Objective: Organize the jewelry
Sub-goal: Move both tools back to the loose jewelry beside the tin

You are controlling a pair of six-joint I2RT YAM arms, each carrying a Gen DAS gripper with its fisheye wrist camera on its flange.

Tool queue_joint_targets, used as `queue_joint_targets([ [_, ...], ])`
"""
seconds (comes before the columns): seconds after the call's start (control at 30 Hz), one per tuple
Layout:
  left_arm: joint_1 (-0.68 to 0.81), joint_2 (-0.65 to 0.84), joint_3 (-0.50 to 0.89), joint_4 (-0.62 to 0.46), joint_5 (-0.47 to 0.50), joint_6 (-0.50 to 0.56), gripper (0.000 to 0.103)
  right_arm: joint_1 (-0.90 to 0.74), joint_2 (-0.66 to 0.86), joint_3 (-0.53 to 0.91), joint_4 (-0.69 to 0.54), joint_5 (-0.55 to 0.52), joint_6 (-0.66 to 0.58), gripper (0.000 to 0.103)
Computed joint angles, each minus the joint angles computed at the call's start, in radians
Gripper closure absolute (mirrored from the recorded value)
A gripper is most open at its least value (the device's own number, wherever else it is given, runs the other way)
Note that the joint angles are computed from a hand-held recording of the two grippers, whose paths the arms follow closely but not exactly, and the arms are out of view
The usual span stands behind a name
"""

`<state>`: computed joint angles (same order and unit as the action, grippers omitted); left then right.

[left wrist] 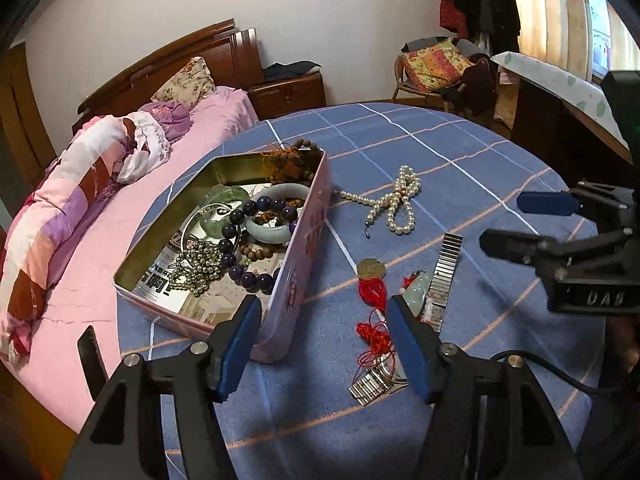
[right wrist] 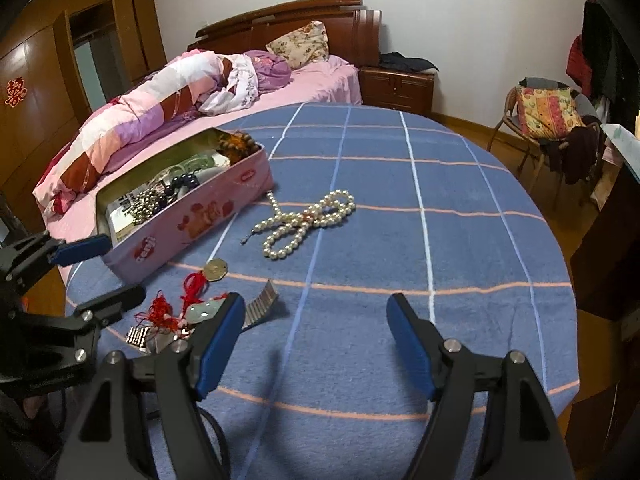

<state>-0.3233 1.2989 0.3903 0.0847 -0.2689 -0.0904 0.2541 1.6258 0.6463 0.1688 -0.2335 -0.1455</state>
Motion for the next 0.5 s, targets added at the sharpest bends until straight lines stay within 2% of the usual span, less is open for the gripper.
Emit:
queue_joint_targets([
  [0.13,-0.042,-0.035,-0.026,0.008,-0.026,0.002,0.038,0.012,0.003,-0.005,0.009,0.008,-0.001,0.027],
  [0.27,-0.058,0.062,-0.002,0.020,0.006,-0.009,0.059,0.014,-0.004,-0.015,0.014,0.011,-0.002,0.027],
  [0.37,-0.016,0.152,0.031,0.030,0.082,-0.024,0.061,0.023,-0.008,-0.022,0.017,0.014,0.002,0.027],
  [0.4,0.010,0.158,0.034,0.038,0.123,-0.027,0.073,0.025,-0.008,-0.022,0.016,0.014,0.003,0.027],
  [0.47,0.034,0.154,0.044,0.022,0.148,-0.020,0.102,0.031,-0.008,-0.024,0.021,0.016,0.005,0.027],
  [0.5,0.046,0.134,0.036,0.025,0.164,-0.017,0.102,0.033,-0.007,-0.025,0.022,0.017,0.006,0.027],
])
